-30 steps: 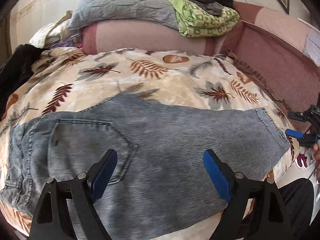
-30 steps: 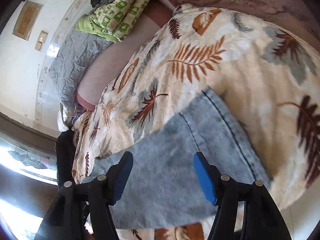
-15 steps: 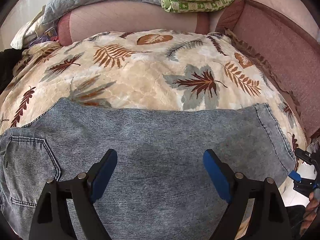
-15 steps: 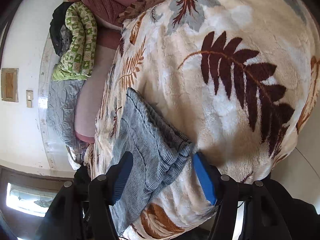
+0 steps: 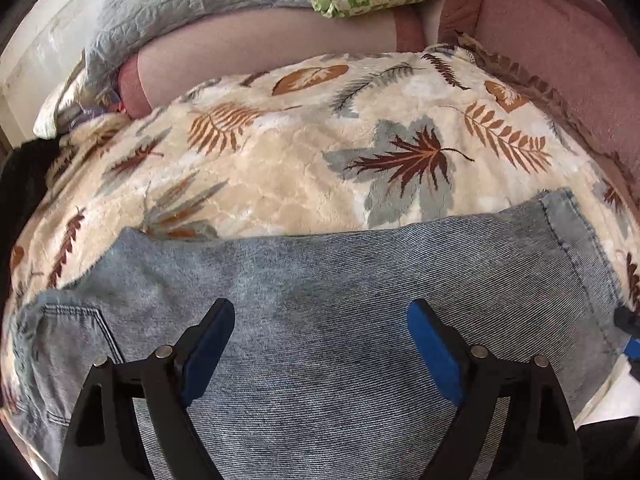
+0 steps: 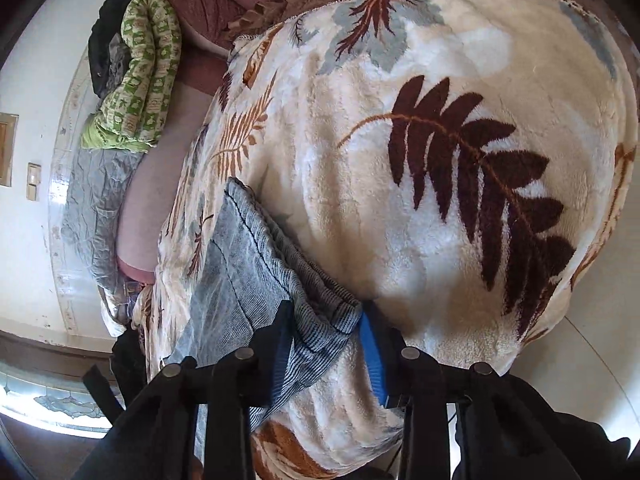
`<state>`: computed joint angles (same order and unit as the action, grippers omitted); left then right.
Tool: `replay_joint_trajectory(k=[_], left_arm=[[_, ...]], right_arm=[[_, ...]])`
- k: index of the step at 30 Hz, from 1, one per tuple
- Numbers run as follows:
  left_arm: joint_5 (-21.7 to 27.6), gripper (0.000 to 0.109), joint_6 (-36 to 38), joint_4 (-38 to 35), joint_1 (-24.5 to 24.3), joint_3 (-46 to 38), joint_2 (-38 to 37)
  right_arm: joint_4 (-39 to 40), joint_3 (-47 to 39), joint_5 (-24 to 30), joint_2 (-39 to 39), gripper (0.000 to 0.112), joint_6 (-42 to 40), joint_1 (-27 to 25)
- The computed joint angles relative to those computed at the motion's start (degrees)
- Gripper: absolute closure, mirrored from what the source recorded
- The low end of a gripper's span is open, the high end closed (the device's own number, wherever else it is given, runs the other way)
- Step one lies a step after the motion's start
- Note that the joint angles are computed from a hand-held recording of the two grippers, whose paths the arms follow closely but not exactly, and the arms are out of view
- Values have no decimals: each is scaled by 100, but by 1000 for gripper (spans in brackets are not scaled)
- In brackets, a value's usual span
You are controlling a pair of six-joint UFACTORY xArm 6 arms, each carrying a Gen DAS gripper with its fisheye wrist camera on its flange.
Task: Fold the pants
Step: 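Grasp the stacked leg hems with the right tool, then lift the hems with the right tool and fold them onto the back pocket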
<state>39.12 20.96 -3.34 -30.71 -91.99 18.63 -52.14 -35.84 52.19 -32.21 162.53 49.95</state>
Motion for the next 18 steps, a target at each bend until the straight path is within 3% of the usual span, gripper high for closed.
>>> replay_joint_trajectory(k=[2, 6, 18], left_arm=[[66, 19, -144, 615, -104, 10, 144], [-288, 16, -192, 693, -96, 170, 104], [107, 14, 153, -104, 32, -145, 293]], right_arm=[[87, -54, 51, 39, 79, -121, 8], [312, -239, 163, 143, 83, -474, -14], [728, -1271, 1101, 639, 92, -1640, 107]])
